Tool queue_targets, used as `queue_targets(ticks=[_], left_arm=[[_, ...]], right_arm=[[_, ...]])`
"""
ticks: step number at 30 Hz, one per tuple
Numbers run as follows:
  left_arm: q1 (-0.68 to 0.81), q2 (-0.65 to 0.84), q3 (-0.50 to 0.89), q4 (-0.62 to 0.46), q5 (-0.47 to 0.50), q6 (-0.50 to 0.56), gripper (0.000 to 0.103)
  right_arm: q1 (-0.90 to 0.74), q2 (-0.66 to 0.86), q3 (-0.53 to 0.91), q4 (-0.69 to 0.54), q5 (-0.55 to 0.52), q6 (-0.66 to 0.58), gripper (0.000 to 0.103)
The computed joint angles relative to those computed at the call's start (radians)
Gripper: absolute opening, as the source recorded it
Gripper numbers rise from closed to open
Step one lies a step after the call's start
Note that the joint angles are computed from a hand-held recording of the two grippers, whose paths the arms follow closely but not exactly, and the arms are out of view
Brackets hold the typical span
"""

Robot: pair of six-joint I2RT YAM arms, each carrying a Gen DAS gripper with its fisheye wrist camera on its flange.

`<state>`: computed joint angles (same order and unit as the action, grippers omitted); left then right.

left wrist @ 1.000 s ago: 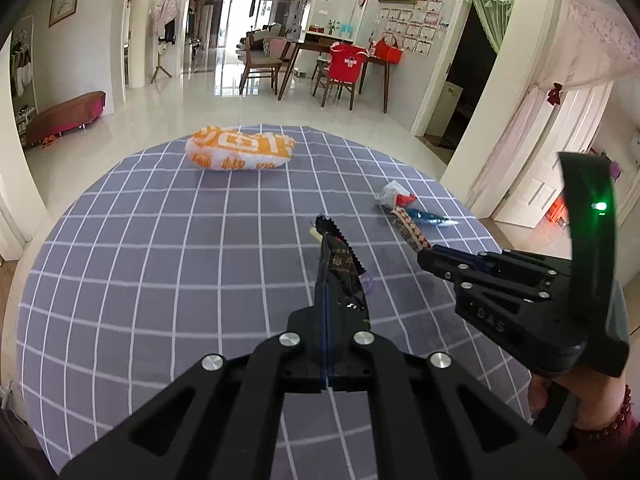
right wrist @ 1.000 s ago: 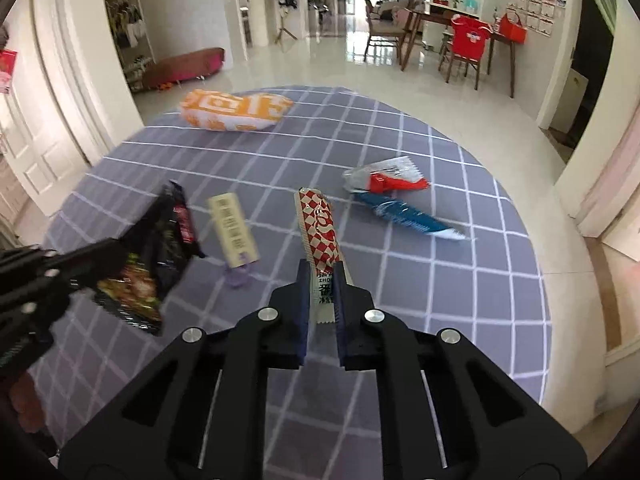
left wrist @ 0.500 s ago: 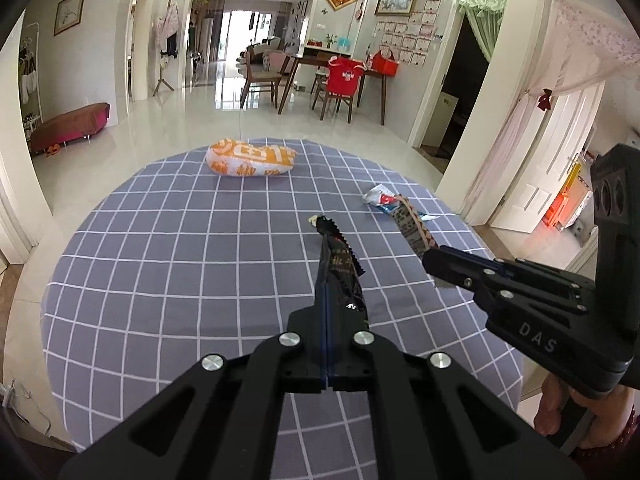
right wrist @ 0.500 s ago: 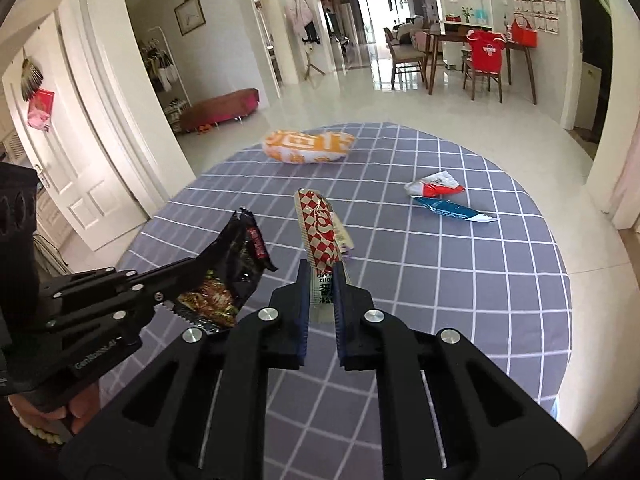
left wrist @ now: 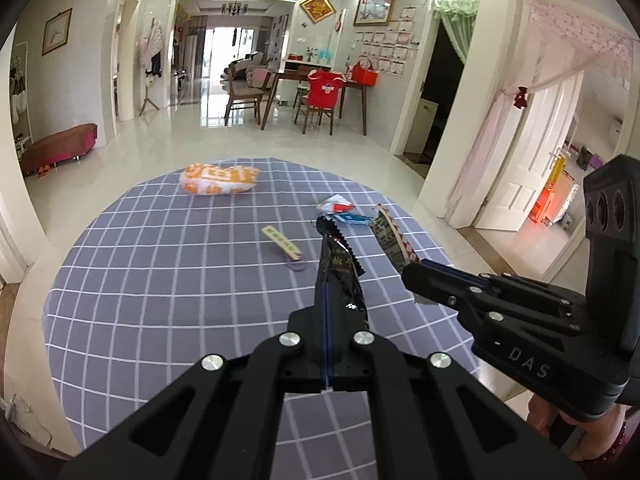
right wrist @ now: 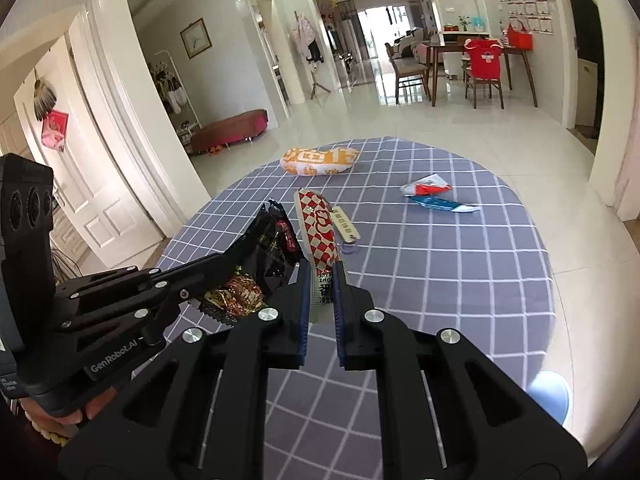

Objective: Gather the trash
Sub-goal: 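Carry both wrappers over the bucket and open the right tool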

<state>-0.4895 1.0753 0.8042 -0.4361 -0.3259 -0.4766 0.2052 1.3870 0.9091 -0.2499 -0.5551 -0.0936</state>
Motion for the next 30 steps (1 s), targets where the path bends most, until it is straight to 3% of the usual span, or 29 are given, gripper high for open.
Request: queue_targets(ticks=[11,20,30], left_arm=[[-0.222,0.288,0.192,0.040,-0.061,-0.062,0.000],[-0.319,0.652,0.459,0.096,0.022,-0.048,0.000],[-0.324,1.033,0.830,0.063,0.186,-0.035,0.000]], right_arm=[[-0.371,-0.015,-0.039,-0.088,-0.209,-0.160,0.011],[-0.715,0.177,0.062,-0.180,-0.301,-0.357,0.011],[-0.912,0.425,0.218,-0.209,-0.272,-0.441,0.011]])
